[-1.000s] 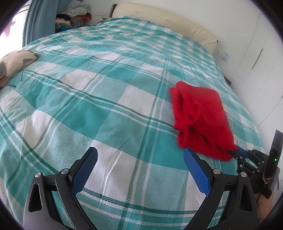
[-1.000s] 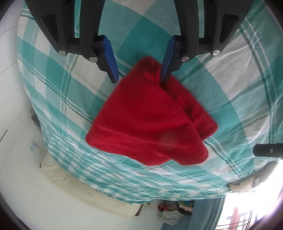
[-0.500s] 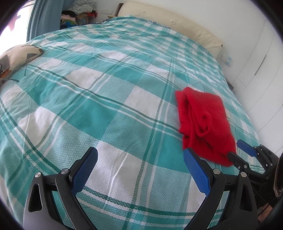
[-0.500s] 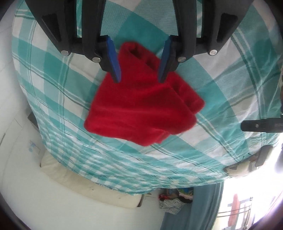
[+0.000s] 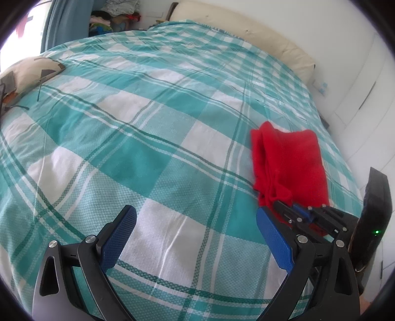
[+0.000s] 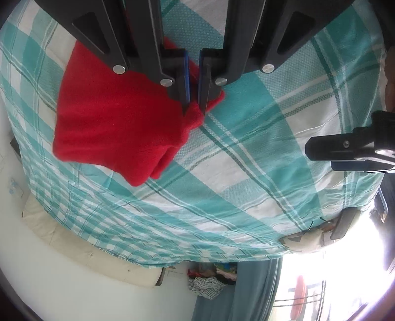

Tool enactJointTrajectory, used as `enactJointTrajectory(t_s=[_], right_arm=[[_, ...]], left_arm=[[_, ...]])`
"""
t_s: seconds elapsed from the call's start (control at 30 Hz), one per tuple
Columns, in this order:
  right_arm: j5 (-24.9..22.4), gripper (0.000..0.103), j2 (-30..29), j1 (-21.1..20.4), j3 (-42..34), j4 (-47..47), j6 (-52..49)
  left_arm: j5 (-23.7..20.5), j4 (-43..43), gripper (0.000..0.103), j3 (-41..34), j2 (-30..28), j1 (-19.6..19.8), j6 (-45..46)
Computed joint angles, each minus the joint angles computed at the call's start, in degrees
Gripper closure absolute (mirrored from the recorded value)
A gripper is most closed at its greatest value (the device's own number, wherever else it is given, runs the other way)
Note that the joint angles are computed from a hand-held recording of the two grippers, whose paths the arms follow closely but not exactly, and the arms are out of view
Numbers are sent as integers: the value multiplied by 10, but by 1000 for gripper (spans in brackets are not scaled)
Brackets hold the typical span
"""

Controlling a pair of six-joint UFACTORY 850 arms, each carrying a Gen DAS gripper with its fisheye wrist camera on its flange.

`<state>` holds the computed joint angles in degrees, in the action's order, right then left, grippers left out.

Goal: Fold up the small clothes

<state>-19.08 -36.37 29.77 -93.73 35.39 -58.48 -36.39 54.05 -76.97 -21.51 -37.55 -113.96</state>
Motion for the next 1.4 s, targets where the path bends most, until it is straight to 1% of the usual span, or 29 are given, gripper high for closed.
enactJointTrajectory(t_s=[0.07, 0.2, 0.27, 0.3, 0.33, 0.4, 0.47, 0.53, 0.6, 0.63, 0.7, 0.77, 0.8, 0.83, 0.87, 0.9, 0.93, 1.0, 1.03, 1.07, 1.1, 1.13, 1.2, 1.23, 1.27, 1.3, 1.33, 1.37, 1.4], right_arm=[[-15, 97, -22, -1, -17, -22, 34], [-55, 89, -20, -21, -17, 71, -21], [-89, 78, 1, -38, -3, 129, -62], [-103, 69, 17, -51, 12, 173, -95], [-109, 63, 34, -63, 28, 208, -121], [-110, 62, 59, -85, 52, 240, -138], [-96, 62, 70, -101, 67, 247, -139], [-84, 62, 59, -110, 64, 207, -95], [-115, 62, 29, -115, 39, 130, -5], [-125, 62, 19, -118, 35, 113, 16], [-122, 62, 33, -124, 59, 147, -13], [-139, 61, 45, -134, 68, 179, -31], [-146, 57, 46, -139, 65, 197, -34], [-148, 49, 45, -145, 57, 213, -33], [-150, 45, 39, -150, 44, 224, -24], [-154, 42, 28, -155, 23, 232, -8], [-159, 42, 12, -161, -3, 237, 17], [-174, 40, -30, -169, -69, 231, 72], [-193, 35, -63, -172, -116, 203, 119], [-226, 34, -102, -175, -172, 174, 173], [-262, 34, -140, -179, -224, 161, 219], [-288, 34, -169, -182, -260, 165, 250], [-336, 34, -217, -183, -317, 191, 268], [-341, 38, -231, -178, -336, 185, 273], [-328, 44, -232, -170, -339, 168, 271], [-305, 63, -225, -158, -336, 130, 275], [-262, 69, -206, -144, -314, 85, 280], [-220, 72, -185, -131, -288, 47, 278], [-179, 76, -163, -117, -259, 9, 273]], left_arm=[[-3, -12, 5, 0, -3, 0, 9], [2, -19, 5, 6, -1, 1, 5], [2, -18, 5, 4, -2, 1, 6], [2, -19, 5, 2, -3, 0, 9], [1, -18, 5, 0, -4, -1, 11], [-2, -16, 5, -6, -7, -4, 18], [-2, -15, 5, -13, -12, -6, 26], [4, -13, 5, -17, -17, -8, 31], [15, -11, 5, -17, -17, -10, 31], [22, -4, 5, -15, -15, -11, 25], [45, 21, 5, -15, -12, -7, 1], [85, -35, 5, -43, -22, 12, 62], [107, -90, 4, -66, -34, 25, 122], [130, -140, 4, -93, -51, 37, 181], [139, -186, 4, -126, -76, 47, 241], [127, -233, 4, -171, -110, 54, 301], [100, -281, 4, -222, -147, 60, 361], [17, -379, 4, -335, -225, 76, 481], [-28, -406, 4, -387, -260, 83, 527], [-73, -411, 4, -434, -292, 86, 549], [-96, -416, 4, -459, -311, 89, 563], [-94, -429, 1, -464, -317, 92, 574], [-84, -429, 0, -460, -317, 92, 566], [-80, -433, 1, -461, -317, 91, 570], [-68, -437, 2, -456, -315, 89, 573], [-65, -438, 13, -459, -318, 86, 581], [-64, -432, 50, -462, -320, 83, 589], [-49, -447, 70, -462, -321, 80, 613], [-57, -438, 76, -470, -323, 78, 616]])
